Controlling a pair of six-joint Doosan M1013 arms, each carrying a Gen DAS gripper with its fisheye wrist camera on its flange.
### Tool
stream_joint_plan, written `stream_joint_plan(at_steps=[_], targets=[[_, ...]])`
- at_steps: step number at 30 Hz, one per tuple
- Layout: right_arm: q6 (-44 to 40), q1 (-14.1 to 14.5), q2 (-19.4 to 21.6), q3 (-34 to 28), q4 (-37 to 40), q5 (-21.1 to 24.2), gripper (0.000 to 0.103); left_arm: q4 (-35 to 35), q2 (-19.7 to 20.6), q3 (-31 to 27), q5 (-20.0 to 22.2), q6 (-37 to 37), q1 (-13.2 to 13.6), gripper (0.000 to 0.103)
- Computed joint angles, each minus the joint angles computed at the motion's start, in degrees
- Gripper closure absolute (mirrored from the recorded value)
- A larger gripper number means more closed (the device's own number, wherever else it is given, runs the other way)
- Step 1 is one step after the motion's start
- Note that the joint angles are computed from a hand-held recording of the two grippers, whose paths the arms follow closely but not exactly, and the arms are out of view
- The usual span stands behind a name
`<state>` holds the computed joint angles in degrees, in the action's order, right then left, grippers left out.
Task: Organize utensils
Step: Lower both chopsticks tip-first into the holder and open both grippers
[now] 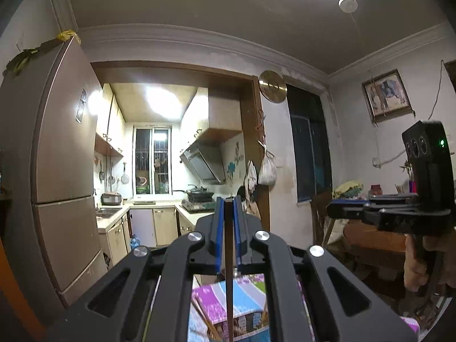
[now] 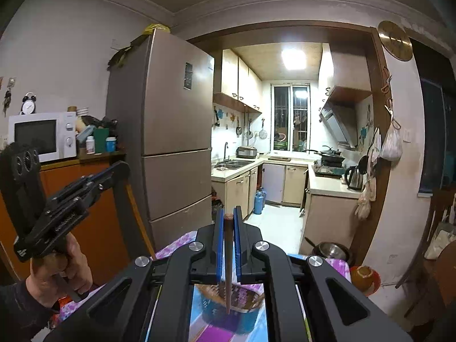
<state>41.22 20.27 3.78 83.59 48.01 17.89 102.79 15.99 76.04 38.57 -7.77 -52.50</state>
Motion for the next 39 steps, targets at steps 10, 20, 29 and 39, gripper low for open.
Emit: stream_joint_plan(at_steps=[10, 20, 29, 39], targets=[[7.5, -1.1, 7.0, -7.8, -6.2, 2.8, 0.095, -3.3, 5.0, -7.2, -2.9, 2.5, 3.5, 0.098], [8.8, -1.7, 11.6, -9.8, -7.3, 6.0, 0.095, -14.3, 9.0, -9.6, -5.8, 9.3, 6.5, 0.098], [10.7, -1.9, 13.3, -10.5, -8.5, 7.6, 0.095, -21.7, 10.4, -11.1, -6.0, 15.5, 7.1, 0.098], [12.4, -2.0, 14.4, -11.2, -9.4, 9.4, 0.095, -25.9, 11.0, -11.4, -5.1, 18.5, 7.5, 0.093]])
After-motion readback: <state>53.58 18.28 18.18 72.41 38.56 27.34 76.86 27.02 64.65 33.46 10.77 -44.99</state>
